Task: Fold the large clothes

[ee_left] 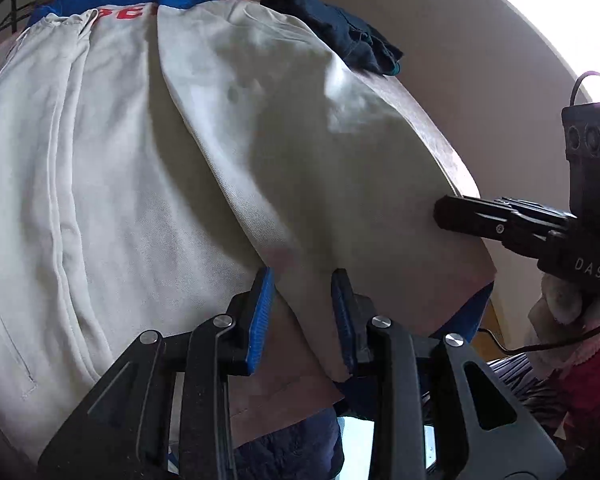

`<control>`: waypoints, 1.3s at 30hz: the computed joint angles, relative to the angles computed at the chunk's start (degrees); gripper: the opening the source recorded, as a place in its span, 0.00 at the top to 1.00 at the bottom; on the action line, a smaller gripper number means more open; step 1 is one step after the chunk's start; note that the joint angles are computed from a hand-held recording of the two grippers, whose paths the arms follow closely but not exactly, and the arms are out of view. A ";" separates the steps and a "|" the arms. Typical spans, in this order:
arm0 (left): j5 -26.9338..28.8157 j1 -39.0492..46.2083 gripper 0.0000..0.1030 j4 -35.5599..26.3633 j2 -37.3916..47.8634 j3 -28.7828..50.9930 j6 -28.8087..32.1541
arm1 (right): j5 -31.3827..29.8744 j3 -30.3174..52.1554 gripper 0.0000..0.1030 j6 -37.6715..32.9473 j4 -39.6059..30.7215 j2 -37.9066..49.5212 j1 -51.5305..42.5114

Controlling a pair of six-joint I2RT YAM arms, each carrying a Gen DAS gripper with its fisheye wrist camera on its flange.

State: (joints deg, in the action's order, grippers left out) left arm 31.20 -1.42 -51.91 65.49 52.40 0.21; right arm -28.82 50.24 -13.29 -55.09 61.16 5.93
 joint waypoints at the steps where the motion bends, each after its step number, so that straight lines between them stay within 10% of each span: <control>1: 2.06 4.36 0.72 -3.01 -0.95 2.11 2.55 | 1.79 0.06 0.98 1.12 0.92 -0.15 2.94; 7: 13.79 30.98 0.72 -16.11 2.27 17.02 15.97 | 11.94 0.67 0.98 9.06 7.44 4.54 22.08; 16: 22.48 47.89 0.72 -17.94 14.39 28.52 18.06 | 24.90 3.60 0.97 12.65 13.85 23.42 40.72; 27: 22.02 46.68 0.72 -18.67 16.74 29.05 19.04 | 4.02 4.35 0.52 5.07 2.66 9.59 24.66; 33: 21.07 41.05 0.72 -17.83 15.42 28.36 17.03 | -12.78 9.53 0.48 -0.84 -1.48 12.63 3.48; 39: 19.10 37.13 0.72 -14.99 14.45 26.82 13.58 | -14.21 17.25 0.45 5.59 6.97 27.44 -9.20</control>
State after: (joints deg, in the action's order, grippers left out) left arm 50.30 35.71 -66.90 79.94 79.22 13.79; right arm -43.03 67.49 -7.70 -48.12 88.60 -3.27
